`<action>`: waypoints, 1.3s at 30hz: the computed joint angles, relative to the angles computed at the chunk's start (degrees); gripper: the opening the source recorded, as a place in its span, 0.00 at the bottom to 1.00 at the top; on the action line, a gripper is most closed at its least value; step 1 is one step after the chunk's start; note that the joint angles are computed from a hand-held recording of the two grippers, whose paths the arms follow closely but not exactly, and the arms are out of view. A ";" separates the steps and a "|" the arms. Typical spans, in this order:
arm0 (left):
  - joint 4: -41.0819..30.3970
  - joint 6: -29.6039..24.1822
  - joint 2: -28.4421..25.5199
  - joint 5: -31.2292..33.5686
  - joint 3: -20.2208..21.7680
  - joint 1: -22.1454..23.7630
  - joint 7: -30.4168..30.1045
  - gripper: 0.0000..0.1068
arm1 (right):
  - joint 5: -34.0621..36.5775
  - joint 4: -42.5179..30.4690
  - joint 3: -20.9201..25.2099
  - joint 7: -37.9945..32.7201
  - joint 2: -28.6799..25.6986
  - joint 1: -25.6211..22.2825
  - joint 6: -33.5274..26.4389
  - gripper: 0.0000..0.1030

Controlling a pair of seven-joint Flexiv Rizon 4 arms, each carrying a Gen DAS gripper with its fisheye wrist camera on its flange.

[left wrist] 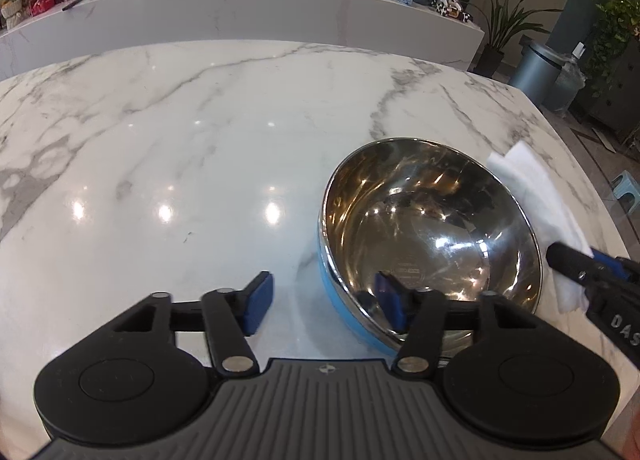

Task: Clean bowl
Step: 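Grasp the bowl rim with the left tool while the right tool grasps the white cloth, then tilt the bowl up with the left tool while the right tool brings the cloth inside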

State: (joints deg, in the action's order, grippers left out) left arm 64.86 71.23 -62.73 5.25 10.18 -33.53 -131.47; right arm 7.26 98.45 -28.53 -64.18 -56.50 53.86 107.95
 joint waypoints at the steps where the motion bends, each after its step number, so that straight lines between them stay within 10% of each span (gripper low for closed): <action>1: 0.13 0.35 0.03 -0.01 -0.57 0.30 0.51 0.34 | 0.16 0.27 -0.01 -0.21 0.15 0.15 1.06 0.14; 10: -0.59 1.08 -0.51 0.08 0.15 -0.59 1.47 0.22 | -0.14 0.35 9.23 -7.21 2.60 -4.80 9.70 0.14; 39: 5.27 11.04 0.77 -5.26 -3.68 0.63 11.88 0.18 | -10.69 1.11 17.34 -12.00 4.87 -10.67 -4.18 0.14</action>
